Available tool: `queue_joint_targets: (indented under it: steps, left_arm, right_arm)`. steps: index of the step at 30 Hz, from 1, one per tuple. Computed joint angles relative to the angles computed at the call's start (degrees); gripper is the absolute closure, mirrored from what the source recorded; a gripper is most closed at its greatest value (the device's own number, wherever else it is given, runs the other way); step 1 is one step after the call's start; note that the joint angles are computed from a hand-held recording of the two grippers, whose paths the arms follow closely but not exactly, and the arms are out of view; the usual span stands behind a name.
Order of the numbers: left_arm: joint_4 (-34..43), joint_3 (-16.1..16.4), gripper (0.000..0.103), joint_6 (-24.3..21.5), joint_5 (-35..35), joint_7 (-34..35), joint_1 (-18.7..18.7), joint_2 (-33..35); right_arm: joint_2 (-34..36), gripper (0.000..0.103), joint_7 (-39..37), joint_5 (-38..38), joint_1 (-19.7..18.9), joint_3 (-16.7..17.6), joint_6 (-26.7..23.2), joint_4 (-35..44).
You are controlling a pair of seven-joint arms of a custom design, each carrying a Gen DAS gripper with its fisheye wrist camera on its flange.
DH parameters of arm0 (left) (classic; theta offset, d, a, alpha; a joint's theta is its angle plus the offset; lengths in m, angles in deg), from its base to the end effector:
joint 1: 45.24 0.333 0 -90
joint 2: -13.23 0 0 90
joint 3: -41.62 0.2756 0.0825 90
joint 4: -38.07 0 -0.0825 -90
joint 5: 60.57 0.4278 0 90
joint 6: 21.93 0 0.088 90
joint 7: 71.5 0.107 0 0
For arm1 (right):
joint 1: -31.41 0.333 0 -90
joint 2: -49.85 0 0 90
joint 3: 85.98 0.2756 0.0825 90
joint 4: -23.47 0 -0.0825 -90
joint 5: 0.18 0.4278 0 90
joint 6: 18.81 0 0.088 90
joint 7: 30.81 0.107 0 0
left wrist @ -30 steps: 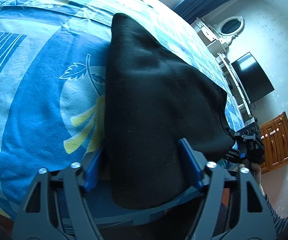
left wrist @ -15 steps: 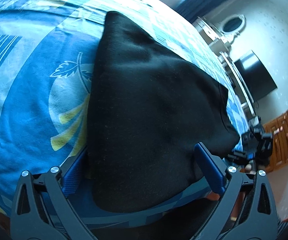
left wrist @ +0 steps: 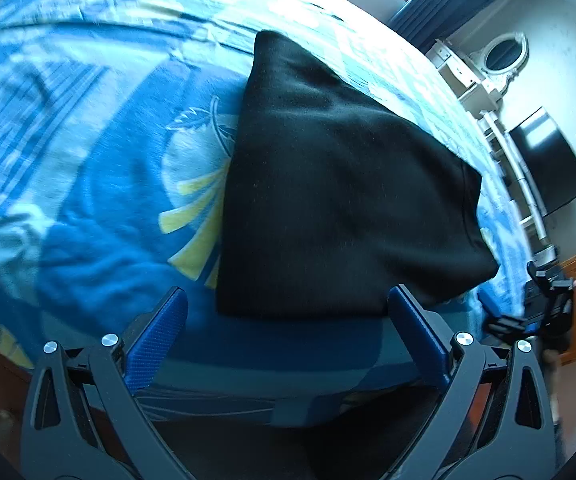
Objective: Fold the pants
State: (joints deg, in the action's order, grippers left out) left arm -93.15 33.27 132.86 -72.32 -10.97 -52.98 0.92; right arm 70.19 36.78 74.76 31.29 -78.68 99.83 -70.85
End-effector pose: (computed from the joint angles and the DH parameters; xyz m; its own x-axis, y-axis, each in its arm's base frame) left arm 0.5492 -0.1530 0.4484 0.2501 -0.8769 0.4105 -0.7974 -0.4270 -0.4264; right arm 0.6970 0.1297 0.3974 -0.0018 -0.3790 -0.9254 -0.9713 0.2208 -0.0885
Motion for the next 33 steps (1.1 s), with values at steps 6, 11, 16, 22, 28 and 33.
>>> queue_joint_targets:
  steps: [6, 11, 16, 22, 28, 33]
  left_arm:
    - [-1.2, -5.4, 0.003, -3.2, 18.8, -11.9, 3.7, -4.4]
    - [-1.9, -7.7, 0.003, -5.0, 28.4, -17.8, 4.5, -7.2]
    - [-1.1, -8.8, 0.003, -6.9, 33.9, -22.5, 4.4, -7.9]
    - [0.4, -10.4, 0.003, -10.4, 41.2, -27.6, 4.8, -7.8]
    - [0.4, -8.8, 0.003, -10.0, 41.7, -28.7, 3.3, -7.6]
    - [0.7, -9.2, 0.003, -10.3, 43.3, -29.8, 3.3, -7.5]
  right_arm:
    - [-4.0, 0.017, 2.5, -8.3, 2.9, -1.1, 5.8, -3.5]
    - [-8.6, 0.017, 5.3, -16.7, 6.3, -1.9, 13.5, -7.7]
    - [-13.5, 0.017, 11.8, -34.6, 11.5, -2.6, 25.5, -12.8]
    - [-16.5, 0.017, 16.9, -49.9, 14.8, -2.5, 31.9, -16.7]
    - [-17.3, 0.017, 17.9, -58.6, 16.5, -2.2, 35.7, -18.0]
    - [-17.6, 0.017, 18.2, -61.6, 17.1, -2.2, 37.2, -18.6]
